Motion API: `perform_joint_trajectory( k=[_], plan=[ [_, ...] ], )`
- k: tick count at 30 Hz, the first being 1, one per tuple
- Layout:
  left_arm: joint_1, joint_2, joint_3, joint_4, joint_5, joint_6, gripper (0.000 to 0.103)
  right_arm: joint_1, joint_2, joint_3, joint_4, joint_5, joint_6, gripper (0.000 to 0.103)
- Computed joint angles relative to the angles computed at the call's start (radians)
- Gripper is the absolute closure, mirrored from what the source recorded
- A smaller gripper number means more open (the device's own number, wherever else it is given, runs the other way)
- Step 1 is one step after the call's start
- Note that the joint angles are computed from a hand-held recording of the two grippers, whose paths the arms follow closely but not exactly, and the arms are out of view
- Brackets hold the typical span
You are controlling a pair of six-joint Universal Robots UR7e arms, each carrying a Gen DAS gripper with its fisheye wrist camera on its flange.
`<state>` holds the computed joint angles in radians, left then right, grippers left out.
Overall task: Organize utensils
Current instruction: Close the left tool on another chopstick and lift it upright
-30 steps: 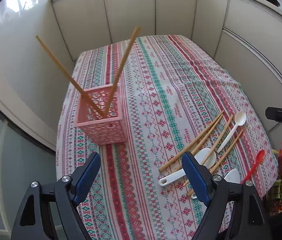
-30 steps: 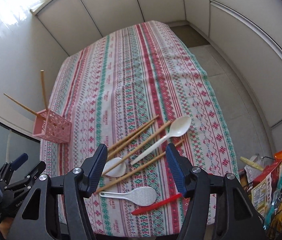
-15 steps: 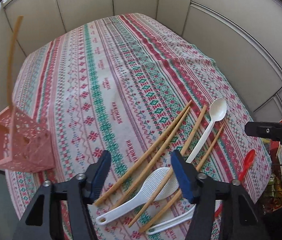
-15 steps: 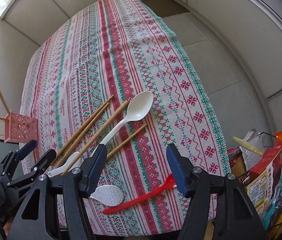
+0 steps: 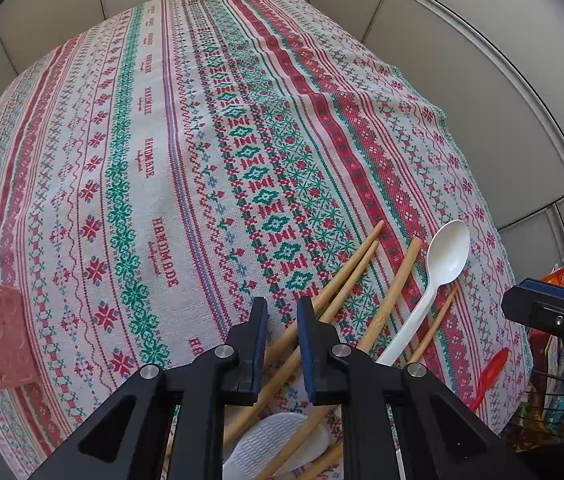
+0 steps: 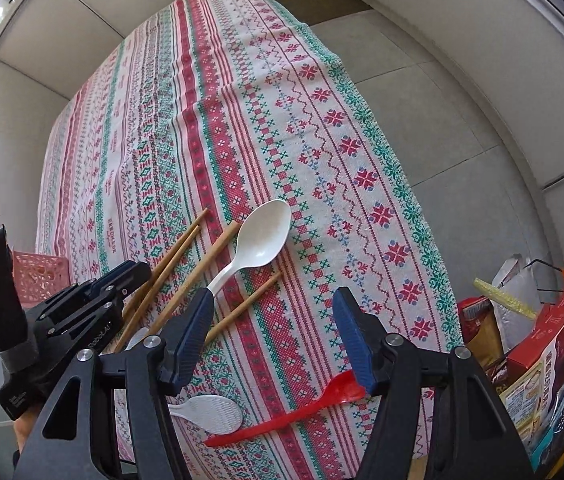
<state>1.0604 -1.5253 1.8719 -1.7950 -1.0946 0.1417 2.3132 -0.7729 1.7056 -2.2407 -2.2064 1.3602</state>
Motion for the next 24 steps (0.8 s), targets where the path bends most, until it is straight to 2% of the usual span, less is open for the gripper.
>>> perform_joint_trajectory(
  k=[9,16,24],
  plan=[
    [-0.016,0.016,0.006,0.001,-0.024,0.045,0.089,0.0,-0.006,0.011,-0.014,0.006,0.0,0.038],
    [-0.035,0.013,0.021,0.003,0.016,0.049,0.089,-0.001,-0.006,0.011,-0.015,0.008,-0.002,0.038],
    [-0.04,0.009,0.013,0.046,0.006,0.06,0.089,0.0,-0.006,0.012,-0.016,0.007,0.002,0.038]
  ],
)
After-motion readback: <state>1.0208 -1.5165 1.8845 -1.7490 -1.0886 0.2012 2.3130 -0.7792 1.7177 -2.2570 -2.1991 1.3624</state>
